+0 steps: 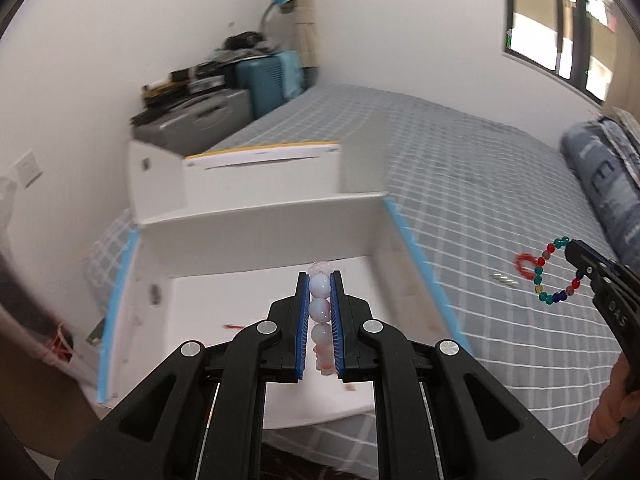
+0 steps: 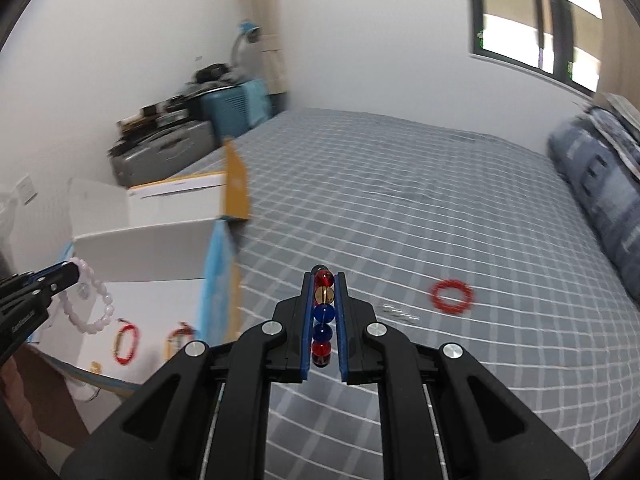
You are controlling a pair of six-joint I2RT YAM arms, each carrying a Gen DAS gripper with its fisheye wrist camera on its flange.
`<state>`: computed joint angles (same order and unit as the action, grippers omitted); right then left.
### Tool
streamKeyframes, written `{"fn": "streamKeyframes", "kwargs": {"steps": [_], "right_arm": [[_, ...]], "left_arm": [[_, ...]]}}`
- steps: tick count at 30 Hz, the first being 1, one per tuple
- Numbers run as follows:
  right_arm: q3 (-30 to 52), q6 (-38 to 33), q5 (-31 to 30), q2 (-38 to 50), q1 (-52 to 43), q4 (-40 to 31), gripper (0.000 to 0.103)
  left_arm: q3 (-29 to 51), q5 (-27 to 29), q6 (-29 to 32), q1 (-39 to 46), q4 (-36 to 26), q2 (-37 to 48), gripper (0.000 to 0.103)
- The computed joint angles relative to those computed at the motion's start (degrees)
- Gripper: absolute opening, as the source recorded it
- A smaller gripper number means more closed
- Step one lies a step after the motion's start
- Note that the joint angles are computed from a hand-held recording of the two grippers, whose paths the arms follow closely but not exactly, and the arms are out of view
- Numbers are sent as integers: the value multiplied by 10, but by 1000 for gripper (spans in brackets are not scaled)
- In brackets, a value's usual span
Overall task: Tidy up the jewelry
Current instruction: 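Carry the pink-white and multicolour bracelets over the white box, then open both tools to drop the bracelets into the box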
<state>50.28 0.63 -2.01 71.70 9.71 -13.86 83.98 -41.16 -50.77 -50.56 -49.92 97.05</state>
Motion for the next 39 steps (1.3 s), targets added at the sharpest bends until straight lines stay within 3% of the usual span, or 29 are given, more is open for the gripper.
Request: {"fn": "streamKeyframes", "kwargs": {"steps": [9,17,24,39], "right_arm": [[68,32,30,87,141,-5,9],[155,54,0,228,184,-46,9],[202,70,23,307,202,-74,9],[231,86,43,350,221,-100,11]], "left_arm": [[-114,31,25,90,-1,-85,10],[-199,138,59,184,56,-104,10],[-218,199,78,223,78,-78,10],[-232,221,87,232,83,-71,12]]}}
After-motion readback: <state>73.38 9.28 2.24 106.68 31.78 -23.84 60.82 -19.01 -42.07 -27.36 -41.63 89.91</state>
